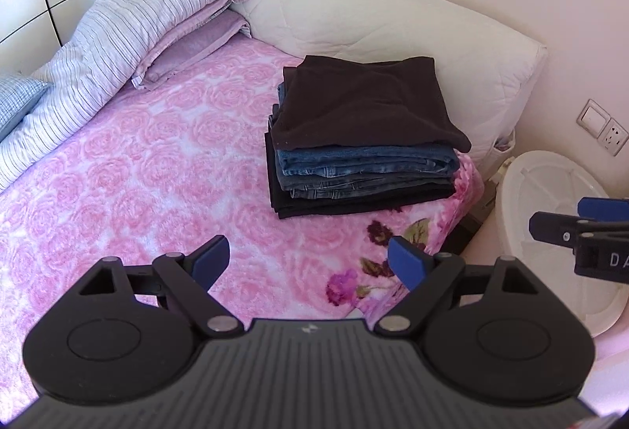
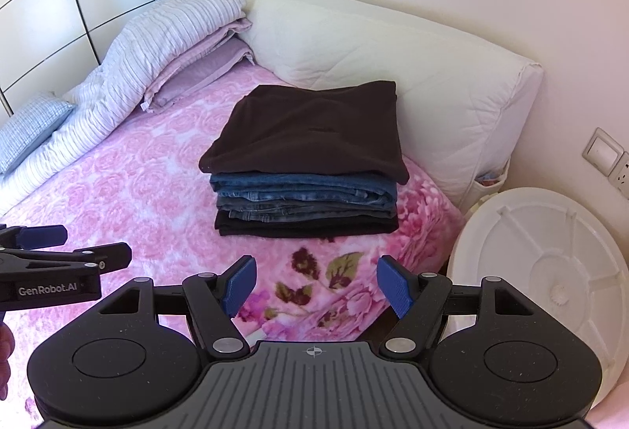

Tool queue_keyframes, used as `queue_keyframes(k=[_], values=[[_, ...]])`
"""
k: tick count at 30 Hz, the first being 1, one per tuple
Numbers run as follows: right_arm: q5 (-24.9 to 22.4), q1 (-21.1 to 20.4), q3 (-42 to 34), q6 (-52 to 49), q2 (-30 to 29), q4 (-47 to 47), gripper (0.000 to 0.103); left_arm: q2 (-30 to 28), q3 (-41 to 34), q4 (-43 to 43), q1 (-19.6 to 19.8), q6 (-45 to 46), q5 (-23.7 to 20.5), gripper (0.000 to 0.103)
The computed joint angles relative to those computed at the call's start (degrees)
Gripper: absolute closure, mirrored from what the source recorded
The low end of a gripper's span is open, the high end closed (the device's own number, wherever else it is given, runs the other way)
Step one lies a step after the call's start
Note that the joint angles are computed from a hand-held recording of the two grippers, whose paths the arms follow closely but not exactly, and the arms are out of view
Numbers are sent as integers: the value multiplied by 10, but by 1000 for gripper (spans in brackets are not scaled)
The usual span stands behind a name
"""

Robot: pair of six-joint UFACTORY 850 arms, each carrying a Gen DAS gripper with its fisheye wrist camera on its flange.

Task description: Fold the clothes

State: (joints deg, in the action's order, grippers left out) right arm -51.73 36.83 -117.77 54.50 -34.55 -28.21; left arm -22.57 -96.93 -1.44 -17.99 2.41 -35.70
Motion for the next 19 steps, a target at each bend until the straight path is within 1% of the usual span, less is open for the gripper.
queue_keyframes(k=[10, 14, 19], values=[[-5, 6, -20, -22, -14, 15, 32, -1, 0, 22, 0, -16, -4, 17], [-6, 8, -23, -27, -16, 18, 32, 0, 1, 15, 1, -9, -4, 17], [-7, 9, -27, -33, -19, 20, 32, 6, 9, -5, 4, -1, 8, 17]])
